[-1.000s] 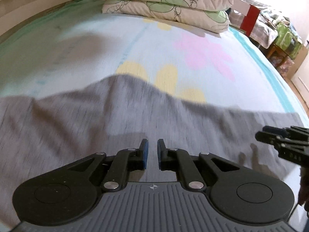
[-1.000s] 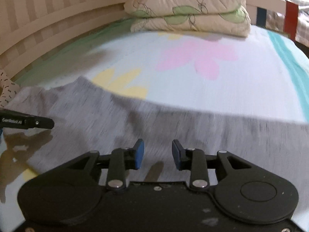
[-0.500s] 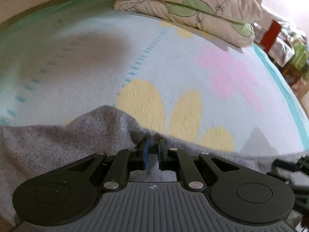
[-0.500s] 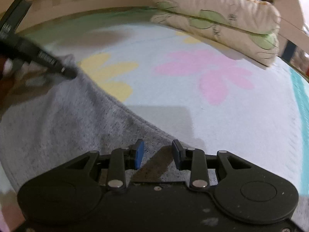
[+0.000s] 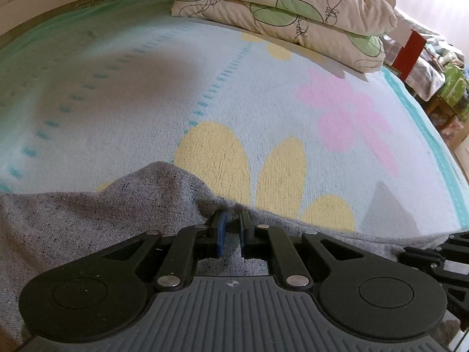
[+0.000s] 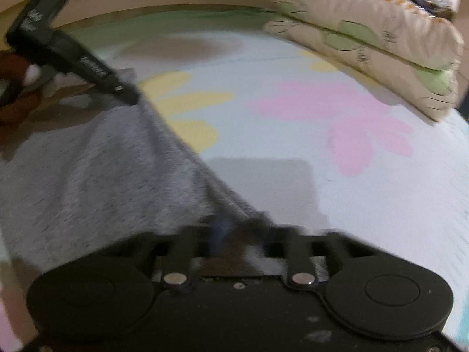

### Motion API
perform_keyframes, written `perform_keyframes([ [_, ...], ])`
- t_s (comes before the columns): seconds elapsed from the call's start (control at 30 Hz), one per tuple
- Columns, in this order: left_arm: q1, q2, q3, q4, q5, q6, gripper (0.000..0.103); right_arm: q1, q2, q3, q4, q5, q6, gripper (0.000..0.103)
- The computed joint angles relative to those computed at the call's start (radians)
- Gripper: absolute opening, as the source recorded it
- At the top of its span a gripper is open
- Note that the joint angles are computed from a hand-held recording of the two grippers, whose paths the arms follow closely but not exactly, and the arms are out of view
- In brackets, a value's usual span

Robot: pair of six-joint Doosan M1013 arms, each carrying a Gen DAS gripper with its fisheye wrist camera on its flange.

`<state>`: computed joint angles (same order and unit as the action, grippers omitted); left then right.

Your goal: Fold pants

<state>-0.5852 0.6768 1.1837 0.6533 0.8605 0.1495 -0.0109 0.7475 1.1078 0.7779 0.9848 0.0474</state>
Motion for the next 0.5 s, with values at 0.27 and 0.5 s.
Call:
perform_keyframes([
  [0.27,-0.032,0.0,-0.02,0.083,0.034,-0.024,0.01,0.015,-0.011,0.028,-0.019,-0.118,0.139,0.001],
  [0.5,-0.028,0.028,-0.046,-0.031,0.046,0.088,0.01,-0.009,-0.032,0.055,0.057,-0.156,0.3,0.016],
])
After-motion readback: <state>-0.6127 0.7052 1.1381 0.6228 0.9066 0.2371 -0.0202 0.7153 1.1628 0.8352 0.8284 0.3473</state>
